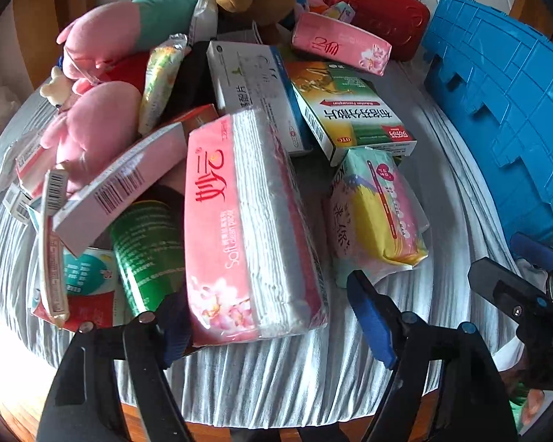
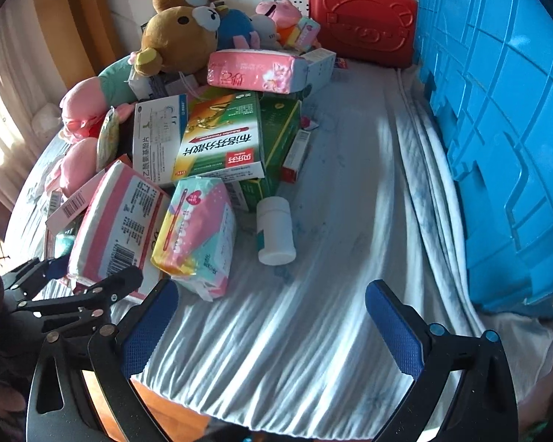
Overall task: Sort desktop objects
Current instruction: 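Move both tools back over the pile on the bed, then grasp the pink Soft tissue pack with the left tool while the right tool grasps a pastel tissue pack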
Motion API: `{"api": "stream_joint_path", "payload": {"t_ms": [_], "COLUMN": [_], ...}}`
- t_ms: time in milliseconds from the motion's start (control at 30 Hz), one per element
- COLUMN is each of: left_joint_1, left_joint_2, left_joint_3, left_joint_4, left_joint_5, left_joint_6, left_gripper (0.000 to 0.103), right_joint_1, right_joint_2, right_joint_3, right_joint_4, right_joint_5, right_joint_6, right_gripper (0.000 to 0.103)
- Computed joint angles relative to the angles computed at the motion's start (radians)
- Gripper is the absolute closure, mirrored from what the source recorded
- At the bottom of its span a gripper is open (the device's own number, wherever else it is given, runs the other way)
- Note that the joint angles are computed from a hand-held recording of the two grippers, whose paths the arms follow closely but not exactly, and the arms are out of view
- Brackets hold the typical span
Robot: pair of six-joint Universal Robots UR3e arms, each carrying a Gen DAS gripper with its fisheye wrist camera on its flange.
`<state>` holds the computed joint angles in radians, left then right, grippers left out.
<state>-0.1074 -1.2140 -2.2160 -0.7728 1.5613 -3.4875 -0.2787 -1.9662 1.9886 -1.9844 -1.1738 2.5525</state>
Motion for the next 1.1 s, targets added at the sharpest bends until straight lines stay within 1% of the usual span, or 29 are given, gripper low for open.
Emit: {"api": "stream_joint_path", "payload": {"t_ms": [33,67,100,133,200,333,433,533,667,700,767,833,933,967,1000,1033,1067,1100], "left_joint_1": [0.01,0.018,0.017,0.002,-0.035,-0.06,-0.052,-0.068,-0.093,-0.092,-0.066,-0.045,-0.032,-0.029,-0.021,-0.009,0.003,0.013], "left_joint_2": [-0.011,-0.016,-0.016,-0.022,-0.047,-0.054,-0.054,-0.079,-0.107,-0.109,-0.098,-0.089,-0.084,-0.077,-0.068,-0.057,-0.044,-0.033], "left_joint_3": [-0.004,-0.01,-0.017,-0.015,0.004,0.012,0.005,0.002,-0.009,-0.014,-0.031,-0.043,-0.054,-0.063,-0.07,-0.077,-0.084,-0.09], "left_joint_4": [-0.001,0.002,0.012,0.02,0.022,0.025,0.035,0.063,0.111,0.121,0.136,0.147,0.161,0.167,0.168,0.166,0.162,0.158], "left_joint_5": [-0.019,-0.039,-0.045,-0.027,0.03,0.1,0.107,0.144,0.181,0.182,0.155,0.134,0.124,0.121,0.113,0.102,0.092,0.083], "left_joint_6": [0.0,0.003,0.002,0.001,-0.002,0.003,0.027,0.046,0.067,0.072,0.08,0.095,0.116,0.121,0.129,0.14,0.152,0.164], "left_gripper": [0.045,0.05,0.05,0.051,0.052,0.052,0.052,0.052,0.052,0.052,0.052,0.052,0.052,0.052,0.052,0.052,0.052,0.052], "right_joint_1": [-0.012,-0.017,-0.019,-0.019,-0.011,0.035,0.078,0.12,0.084,0.075,0.087,0.09,0.123,0.142,0.165,0.162,0.117,0.062], "right_joint_2": [-0.003,-0.001,0.002,0.009,0.027,0.062,0.108,0.159,0.192,0.2,0.225,0.206,0.2,0.21,0.228,0.229,0.2,0.155], "right_joint_3": [0.002,0.002,0.003,0.002,-0.002,0.006,0.012,0.03,0.078,0.091,0.125,0.191,0.267,0.27,0.25,0.235,0.241,0.258], "right_joint_4": [0.01,0.014,0.015,0.017,0.021,-0.014,-0.056,-0.117,-0.145,-0.156,-0.218,-0.308,-0.446,-0.469,-0.457,-0.428,-0.378,-0.325], "right_joint_5": [0.013,0.021,0.025,0.03,0.039,0.039,0.031,-0.004,0.007,0.003,-0.052,-0.061,-0.104,-0.129,-0.161,-0.159,-0.096,-0.016], "right_joint_6": [-0.006,-0.008,-0.007,-0.005,0.003,0.044,0.083,0.121,0.145,0.151,0.164,0.148,0.177,0.18,0.186,0.196,0.189,0.165], "right_gripper": [0.0,0.0,0.0,0.0,0.0,0.0,0.0,0.0,0.0,0.0,0.0,0.0,0.0,0.0,0.0,0.0,0.0,0.003]}}
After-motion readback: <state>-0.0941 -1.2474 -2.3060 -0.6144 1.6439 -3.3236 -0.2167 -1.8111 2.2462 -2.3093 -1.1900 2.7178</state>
